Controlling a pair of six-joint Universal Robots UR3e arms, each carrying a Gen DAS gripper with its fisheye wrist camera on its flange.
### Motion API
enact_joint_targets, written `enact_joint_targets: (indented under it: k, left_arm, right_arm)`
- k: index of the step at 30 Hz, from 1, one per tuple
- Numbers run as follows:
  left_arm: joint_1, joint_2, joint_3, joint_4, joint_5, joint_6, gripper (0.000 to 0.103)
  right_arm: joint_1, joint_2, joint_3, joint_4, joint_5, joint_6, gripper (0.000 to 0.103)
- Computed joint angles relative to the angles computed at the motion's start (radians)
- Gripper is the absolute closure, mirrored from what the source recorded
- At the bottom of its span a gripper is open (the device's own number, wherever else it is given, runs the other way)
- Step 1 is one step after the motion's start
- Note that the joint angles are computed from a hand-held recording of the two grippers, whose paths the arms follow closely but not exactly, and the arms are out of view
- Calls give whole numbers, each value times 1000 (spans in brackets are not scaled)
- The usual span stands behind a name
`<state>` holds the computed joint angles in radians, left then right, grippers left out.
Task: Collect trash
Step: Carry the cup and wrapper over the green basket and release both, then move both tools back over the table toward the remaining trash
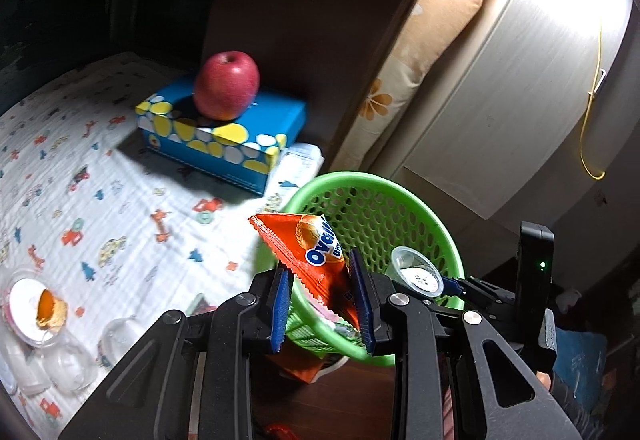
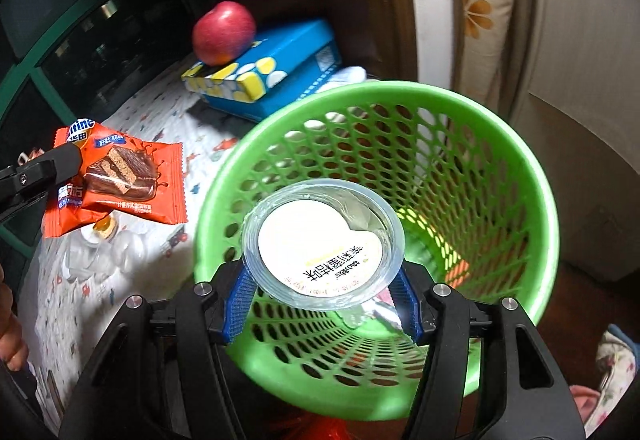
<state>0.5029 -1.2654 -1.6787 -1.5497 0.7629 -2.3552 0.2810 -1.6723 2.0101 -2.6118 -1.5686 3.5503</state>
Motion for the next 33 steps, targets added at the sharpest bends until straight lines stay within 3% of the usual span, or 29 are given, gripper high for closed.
enact_joint_targets:
  k: [7,21,22,24,33]
  left_arm:
    - [-136,-75,-20,150,62,-102,75]
    - [-238,-142,-84,247,115,-143,71]
    - [-238,-144,-88,246,115,-143,69]
    - [-233,-132,-102,253,119,-148,52]
    - [-118,-7,-173,193,103,-64,52]
  right_arm:
    - [-59,-73,71,13,11,-18,34]
    - [-117,-216,144,32,17,-16,26]
    - [-117,-221,145,33,15,-15,26]
    - [-118,-236,148,40,14,-14,26]
    - [-71,-222,123,29,13,2,24]
